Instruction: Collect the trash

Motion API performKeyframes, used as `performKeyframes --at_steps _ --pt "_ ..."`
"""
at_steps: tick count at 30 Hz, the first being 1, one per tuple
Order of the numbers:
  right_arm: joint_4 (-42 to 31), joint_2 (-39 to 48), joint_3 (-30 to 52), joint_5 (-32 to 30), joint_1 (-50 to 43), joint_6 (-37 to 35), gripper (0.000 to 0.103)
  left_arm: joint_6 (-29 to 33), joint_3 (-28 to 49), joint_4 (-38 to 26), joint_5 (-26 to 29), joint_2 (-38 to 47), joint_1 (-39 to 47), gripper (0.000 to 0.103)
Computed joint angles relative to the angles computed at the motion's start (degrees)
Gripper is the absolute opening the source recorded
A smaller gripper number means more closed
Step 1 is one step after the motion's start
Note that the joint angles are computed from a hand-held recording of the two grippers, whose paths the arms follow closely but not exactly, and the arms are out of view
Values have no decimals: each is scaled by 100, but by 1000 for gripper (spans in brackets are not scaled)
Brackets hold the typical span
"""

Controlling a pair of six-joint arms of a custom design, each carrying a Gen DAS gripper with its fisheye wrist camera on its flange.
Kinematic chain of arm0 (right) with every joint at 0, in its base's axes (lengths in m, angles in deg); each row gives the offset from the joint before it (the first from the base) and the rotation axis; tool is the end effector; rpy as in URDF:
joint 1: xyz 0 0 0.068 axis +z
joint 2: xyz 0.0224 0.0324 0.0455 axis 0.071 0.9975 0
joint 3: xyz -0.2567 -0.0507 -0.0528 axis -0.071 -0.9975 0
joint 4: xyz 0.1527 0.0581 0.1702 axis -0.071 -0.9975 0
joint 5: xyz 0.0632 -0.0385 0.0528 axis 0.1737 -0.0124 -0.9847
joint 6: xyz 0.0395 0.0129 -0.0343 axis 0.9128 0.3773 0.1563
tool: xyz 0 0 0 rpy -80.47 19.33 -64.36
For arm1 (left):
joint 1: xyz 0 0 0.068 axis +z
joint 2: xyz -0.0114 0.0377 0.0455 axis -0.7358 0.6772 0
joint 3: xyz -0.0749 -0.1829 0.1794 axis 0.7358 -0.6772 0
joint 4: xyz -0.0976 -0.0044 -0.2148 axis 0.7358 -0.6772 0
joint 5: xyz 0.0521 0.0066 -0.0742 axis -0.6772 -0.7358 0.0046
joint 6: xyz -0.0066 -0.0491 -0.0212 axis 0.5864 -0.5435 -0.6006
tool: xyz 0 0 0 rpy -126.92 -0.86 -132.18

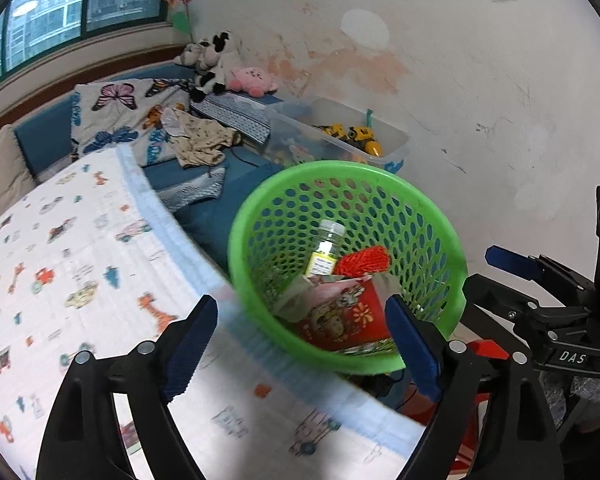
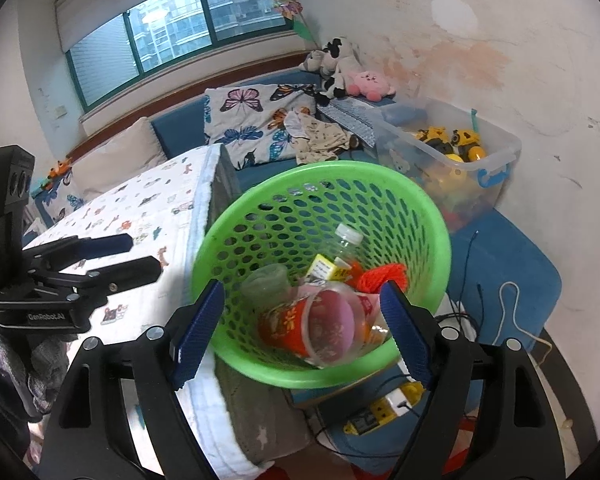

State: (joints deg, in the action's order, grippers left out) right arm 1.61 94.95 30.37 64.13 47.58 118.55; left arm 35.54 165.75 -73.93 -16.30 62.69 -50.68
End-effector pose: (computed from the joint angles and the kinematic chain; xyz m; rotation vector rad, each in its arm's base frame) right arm 0.2095 0.1687 0.2274 0.4341 2.2095 0.0435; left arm 0.3670 -0.0423 0.2517 0.9884 2.2260 -0.6071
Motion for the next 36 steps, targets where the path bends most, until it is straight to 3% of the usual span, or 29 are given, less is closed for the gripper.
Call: performKeyframes --at_steps 8,24,36 --pt "-154 371 467 246 460 182 85 305 -65 -149 276 -325 852 93" --pt "-494 1425 1818 421 1179 270 91 968 925 -1174 848 -55 2639 95" --pt "-835 2278 2738 456 1584 514 94 1213 1462 -1396 1006 409 3782 95"
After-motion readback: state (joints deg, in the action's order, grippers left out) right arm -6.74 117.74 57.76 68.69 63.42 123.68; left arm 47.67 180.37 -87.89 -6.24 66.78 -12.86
